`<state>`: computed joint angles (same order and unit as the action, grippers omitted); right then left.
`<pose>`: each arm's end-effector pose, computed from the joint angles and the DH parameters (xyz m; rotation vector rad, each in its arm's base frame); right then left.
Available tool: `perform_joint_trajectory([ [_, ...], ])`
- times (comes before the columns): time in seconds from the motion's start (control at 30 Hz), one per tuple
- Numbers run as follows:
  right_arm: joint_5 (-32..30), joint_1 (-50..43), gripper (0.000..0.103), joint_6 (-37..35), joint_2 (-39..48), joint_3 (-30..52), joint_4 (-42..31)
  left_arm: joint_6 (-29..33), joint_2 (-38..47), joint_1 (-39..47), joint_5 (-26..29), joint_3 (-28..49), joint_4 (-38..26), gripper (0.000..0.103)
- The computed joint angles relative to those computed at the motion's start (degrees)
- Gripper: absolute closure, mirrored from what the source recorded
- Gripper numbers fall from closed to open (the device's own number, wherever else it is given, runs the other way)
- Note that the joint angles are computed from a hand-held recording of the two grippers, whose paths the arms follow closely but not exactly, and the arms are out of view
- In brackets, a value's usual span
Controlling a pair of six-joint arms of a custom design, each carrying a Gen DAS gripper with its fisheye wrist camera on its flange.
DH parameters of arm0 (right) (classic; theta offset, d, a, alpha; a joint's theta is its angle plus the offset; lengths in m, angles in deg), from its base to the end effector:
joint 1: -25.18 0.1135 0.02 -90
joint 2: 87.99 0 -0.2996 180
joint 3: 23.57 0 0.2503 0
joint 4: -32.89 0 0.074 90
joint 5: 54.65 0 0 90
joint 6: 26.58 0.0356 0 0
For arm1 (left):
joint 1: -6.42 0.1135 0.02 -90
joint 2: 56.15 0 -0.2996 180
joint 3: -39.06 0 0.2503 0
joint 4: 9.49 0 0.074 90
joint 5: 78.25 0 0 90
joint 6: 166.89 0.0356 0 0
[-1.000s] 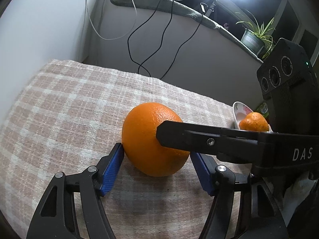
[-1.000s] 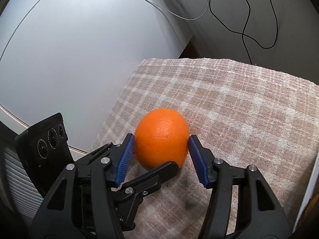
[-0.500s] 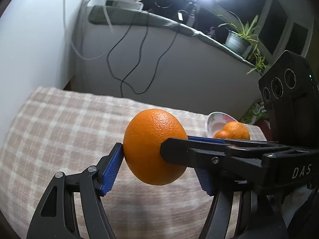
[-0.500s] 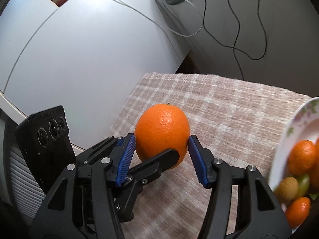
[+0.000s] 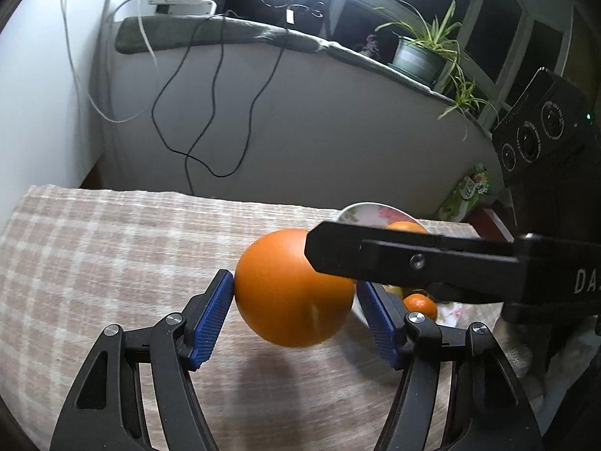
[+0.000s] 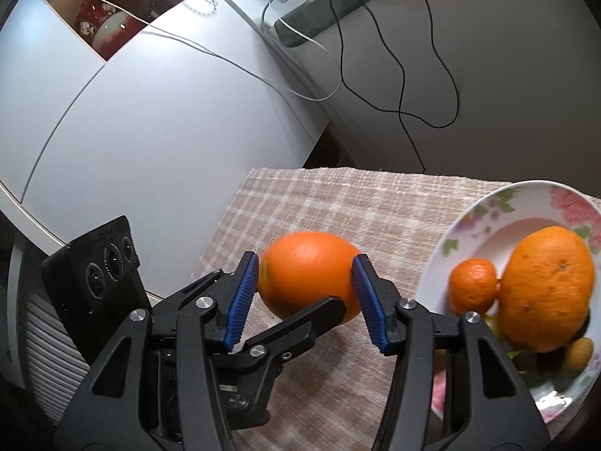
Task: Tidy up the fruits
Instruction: 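Lift the large orange with both grippers and carry it toward the plate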
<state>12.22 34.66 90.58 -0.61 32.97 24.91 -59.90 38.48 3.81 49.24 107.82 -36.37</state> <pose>0.2979 0.0639 0.2176 0.1304 2.3017 0.7911 0.3300 -0.0367 0.2215 0.6614 2.2581 -0.6885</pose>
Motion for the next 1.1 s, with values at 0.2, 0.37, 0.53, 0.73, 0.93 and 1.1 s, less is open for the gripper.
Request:
perform_joint_trajectory([
  [0.2, 2.69, 2.06, 0.091, -2.35, 4.96, 4.12, -4.33, 4.37, -3.4, -5.65, -8.16, -4.67, 5.52, 0.065],
  [0.37, 3.35, 0.8, 0.091, -4.27, 0.26, 3.05, -3.92, 7.51, -0.05, -2.29, -5.02, -0.43, -0.39, 0.065],
  [0.53, 5.13, 0.61, 0.066, -7.98, 2.1, 6.67, -9.91, 10.21, 1.84, -1.23, -4.89, -0.04, -2.17, 0.064],
  [0.73, 4.08, -0.35, 0.047, -8.92, 6.69, 9.99, -12.06, 8.25, 2.79, 1.2, -2.4, 0.32, -1.16, 0.049],
  [0.93, 7.43, -1.22, 0.033, -12.46, 15.23, 23.36, -21.58, 6.75, 5.1, 3.43, -0.02, 3.0, -1.43, 0.041],
  [1.1, 7.39, -0.99, 0.033, -15.87, 19.42, 29.61, -28.1, 5.89, 8.04, 3.39, 1.12, 4.39, -1.41, 0.039],
])
